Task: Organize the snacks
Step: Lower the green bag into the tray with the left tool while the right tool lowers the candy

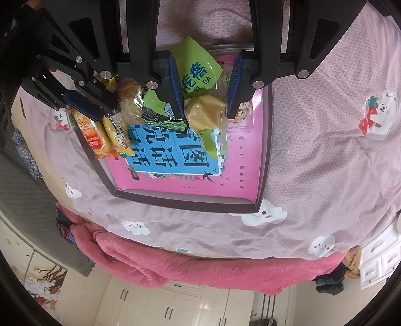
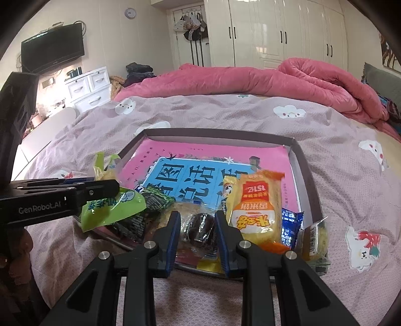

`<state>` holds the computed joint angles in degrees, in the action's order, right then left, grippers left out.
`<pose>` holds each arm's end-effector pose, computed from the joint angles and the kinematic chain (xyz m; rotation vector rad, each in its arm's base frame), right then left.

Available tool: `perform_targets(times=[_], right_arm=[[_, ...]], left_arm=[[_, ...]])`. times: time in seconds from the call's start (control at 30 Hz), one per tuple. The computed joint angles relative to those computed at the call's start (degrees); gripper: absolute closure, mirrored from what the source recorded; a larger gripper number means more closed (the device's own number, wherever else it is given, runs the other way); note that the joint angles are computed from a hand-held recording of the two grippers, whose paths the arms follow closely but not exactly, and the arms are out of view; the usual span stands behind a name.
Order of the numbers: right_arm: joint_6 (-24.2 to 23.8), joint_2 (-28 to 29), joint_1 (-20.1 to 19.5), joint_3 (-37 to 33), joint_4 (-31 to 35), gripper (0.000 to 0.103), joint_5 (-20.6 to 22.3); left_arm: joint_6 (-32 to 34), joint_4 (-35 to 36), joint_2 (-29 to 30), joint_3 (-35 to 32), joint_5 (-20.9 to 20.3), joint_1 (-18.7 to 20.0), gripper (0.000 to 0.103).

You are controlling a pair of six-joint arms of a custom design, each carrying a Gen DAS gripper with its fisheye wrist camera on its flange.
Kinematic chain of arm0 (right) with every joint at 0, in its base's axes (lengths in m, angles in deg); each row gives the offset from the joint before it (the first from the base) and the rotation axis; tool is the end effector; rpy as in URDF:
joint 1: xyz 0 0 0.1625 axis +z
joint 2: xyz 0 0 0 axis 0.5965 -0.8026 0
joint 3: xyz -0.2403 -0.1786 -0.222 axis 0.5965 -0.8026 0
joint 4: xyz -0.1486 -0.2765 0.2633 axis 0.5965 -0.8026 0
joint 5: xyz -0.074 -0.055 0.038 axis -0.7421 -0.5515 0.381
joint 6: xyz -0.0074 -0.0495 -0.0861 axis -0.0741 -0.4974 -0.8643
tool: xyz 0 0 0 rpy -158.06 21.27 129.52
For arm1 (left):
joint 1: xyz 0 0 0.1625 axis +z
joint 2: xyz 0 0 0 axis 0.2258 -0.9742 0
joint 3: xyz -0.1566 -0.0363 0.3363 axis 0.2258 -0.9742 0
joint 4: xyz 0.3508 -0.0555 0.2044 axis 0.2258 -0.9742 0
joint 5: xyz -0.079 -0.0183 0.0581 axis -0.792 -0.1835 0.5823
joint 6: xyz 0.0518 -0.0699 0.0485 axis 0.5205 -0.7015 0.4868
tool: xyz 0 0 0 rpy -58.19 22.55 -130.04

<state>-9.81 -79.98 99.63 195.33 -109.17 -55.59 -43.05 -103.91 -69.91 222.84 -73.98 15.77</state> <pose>0.4180 -0.2944 -0.0015 1.0073 -2.4011 0.6373 -0.0803 -0.2869 0.3151 0.0552 2.3735 -0.9244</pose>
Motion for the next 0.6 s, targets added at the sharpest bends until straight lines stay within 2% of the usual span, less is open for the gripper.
perform_targets(times=[0.6], right_arm=[[0.03,-1.12,0.29,0.55,0.78,0.075,1.44]], left_arm=[[-0.67,0.23,-0.37,-0.19,-0.13,0.53,0.065]])
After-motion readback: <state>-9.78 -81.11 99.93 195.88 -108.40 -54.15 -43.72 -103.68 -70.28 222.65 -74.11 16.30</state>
